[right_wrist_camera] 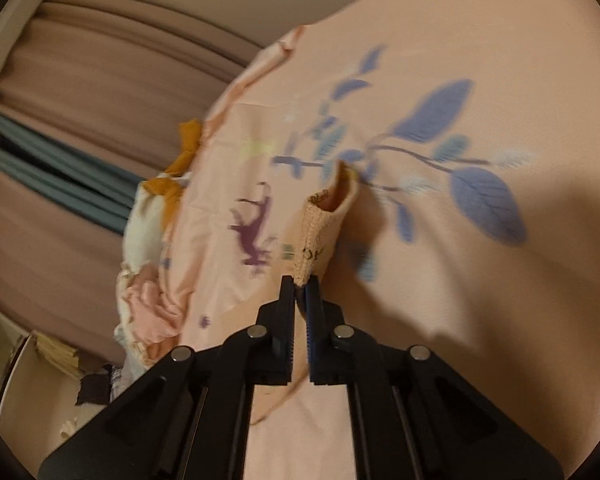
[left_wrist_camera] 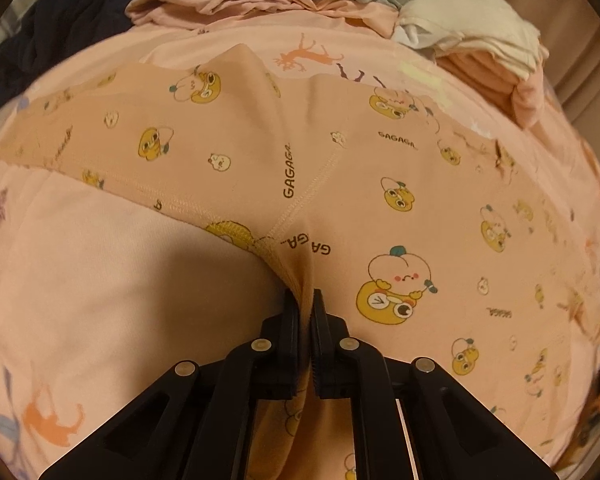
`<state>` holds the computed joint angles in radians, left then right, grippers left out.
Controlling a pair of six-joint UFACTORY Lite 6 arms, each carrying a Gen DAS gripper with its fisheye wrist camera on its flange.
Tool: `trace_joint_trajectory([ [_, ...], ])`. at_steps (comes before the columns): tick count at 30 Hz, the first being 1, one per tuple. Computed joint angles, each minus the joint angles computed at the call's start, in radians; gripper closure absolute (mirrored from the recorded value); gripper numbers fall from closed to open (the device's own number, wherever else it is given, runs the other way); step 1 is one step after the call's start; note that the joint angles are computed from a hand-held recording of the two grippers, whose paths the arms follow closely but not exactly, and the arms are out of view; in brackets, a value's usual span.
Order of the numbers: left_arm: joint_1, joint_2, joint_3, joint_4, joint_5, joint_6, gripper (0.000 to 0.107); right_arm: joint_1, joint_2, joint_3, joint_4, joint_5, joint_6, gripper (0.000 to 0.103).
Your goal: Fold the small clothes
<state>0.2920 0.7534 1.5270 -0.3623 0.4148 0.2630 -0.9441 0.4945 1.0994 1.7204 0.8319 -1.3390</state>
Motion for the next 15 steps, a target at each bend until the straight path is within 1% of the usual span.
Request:
trace_joint_trajectory([
  [2,-0.006,0.005,0.022,0.058,0.023,-0.053,0.1,0.028,-0.055,-0.022,0.002,-0.001,-0.034,0.098],
  [3,-0.003,0.005,0.025,0.044,0.03,-0.032,0.1,0.054,-0.088,-0.033,-0.001,-0.017,-0.042,0.098],
  [5,0.016,-0.016,-0.009,-0.048,0.019,0.08,0.1,0.094,-0.144,-0.05,-0.017,-0.035,-0.022,0.098],
  [7,0.037,-0.05,-0.076,-0.156,-0.018,0.234,0.1,0.149,-0.22,-0.086,-0.014,-0.07,-0.036,0.098],
  [8,0.056,-0.06,-0.1,-0.222,-0.017,0.306,0.1,0.193,-0.274,-0.112,-0.012,-0.115,-0.056,0.098],
  [9,0.074,-0.063,-0.109,-0.282,-0.003,0.365,0.1,0.254,-0.332,-0.137,-0.028,-0.184,-0.055,0.098],
  [10,0.091,-0.065,-0.115,-0.333,0.017,0.414,0.1,0.325,-0.379,-0.144,-0.077,-0.25,-0.013,0.098],
  [12,0.133,-0.06,-0.116,-0.441,0.072,0.522,0.1,0.479,-0.391,-0.08,-0.254,-0.359,0.176,0.098],
  [14,0.16,-0.049,-0.121,-0.537,0.101,0.647,0.1,0.66,-0.329,0.035,-0.456,-0.475,0.385,0.098],
  [15,0.175,-0.034,-0.118,-0.585,0.123,0.711,0.1,0.748,-0.297,0.097,-0.56,-0.507,0.49,0.098],
])
